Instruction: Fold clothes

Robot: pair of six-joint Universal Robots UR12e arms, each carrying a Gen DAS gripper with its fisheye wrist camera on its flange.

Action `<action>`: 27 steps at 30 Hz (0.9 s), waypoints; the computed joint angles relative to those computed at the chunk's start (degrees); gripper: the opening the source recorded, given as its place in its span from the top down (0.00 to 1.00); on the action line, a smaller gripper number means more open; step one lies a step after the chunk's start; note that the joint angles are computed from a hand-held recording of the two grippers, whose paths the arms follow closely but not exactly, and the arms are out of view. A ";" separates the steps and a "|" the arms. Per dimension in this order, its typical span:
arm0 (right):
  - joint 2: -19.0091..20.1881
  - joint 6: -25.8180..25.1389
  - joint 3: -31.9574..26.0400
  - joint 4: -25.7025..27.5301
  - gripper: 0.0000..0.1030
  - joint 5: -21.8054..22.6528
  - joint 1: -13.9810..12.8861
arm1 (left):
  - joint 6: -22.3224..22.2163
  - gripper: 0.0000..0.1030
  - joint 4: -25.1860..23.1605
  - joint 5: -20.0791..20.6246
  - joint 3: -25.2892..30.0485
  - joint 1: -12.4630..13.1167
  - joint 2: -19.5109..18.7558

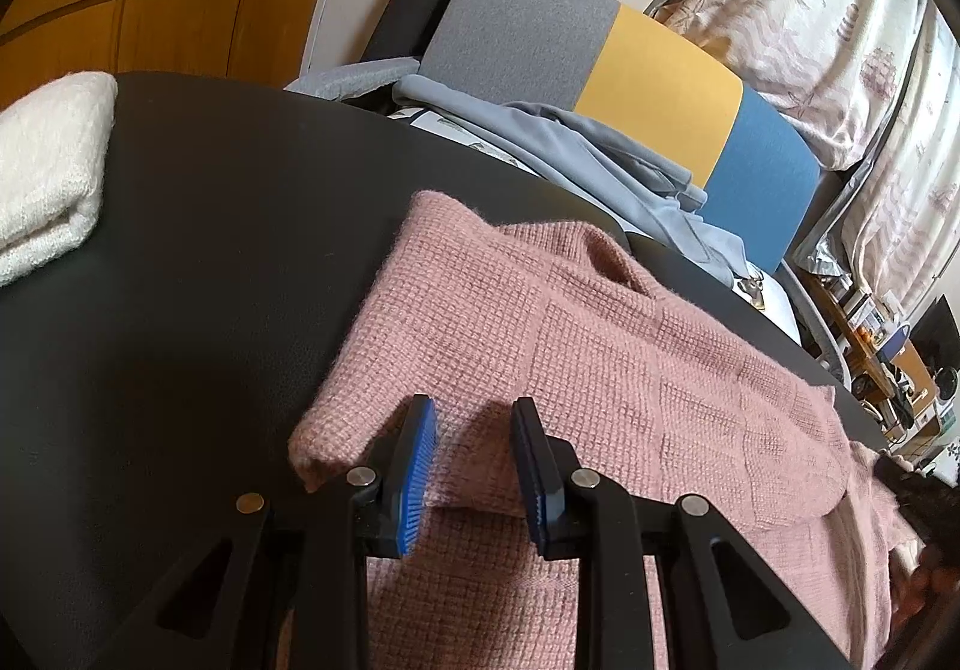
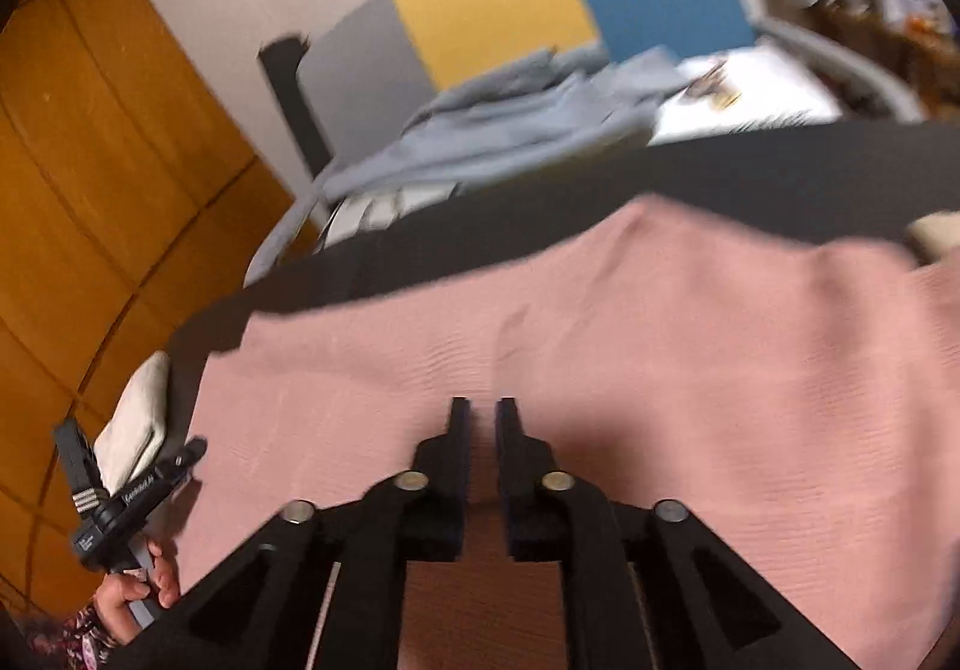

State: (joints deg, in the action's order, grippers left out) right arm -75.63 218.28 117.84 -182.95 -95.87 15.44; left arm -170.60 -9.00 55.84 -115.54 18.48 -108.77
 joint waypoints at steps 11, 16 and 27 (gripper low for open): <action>-24.01 15.81 15.89 13.97 0.49 -21.38 -9.55 | -0.05 0.75 -0.25 -0.28 0.06 0.08 -0.02; -33.03 24.81 20.26 21.31 0.45 -22.70 -16.22 | 0.19 0.75 -0.14 0.50 0.09 -0.18 0.07; -34.79 31.28 23.36 23.15 0.52 -12.04 -26.90 | 0.29 0.74 0.18 1.66 -0.02 -0.65 0.27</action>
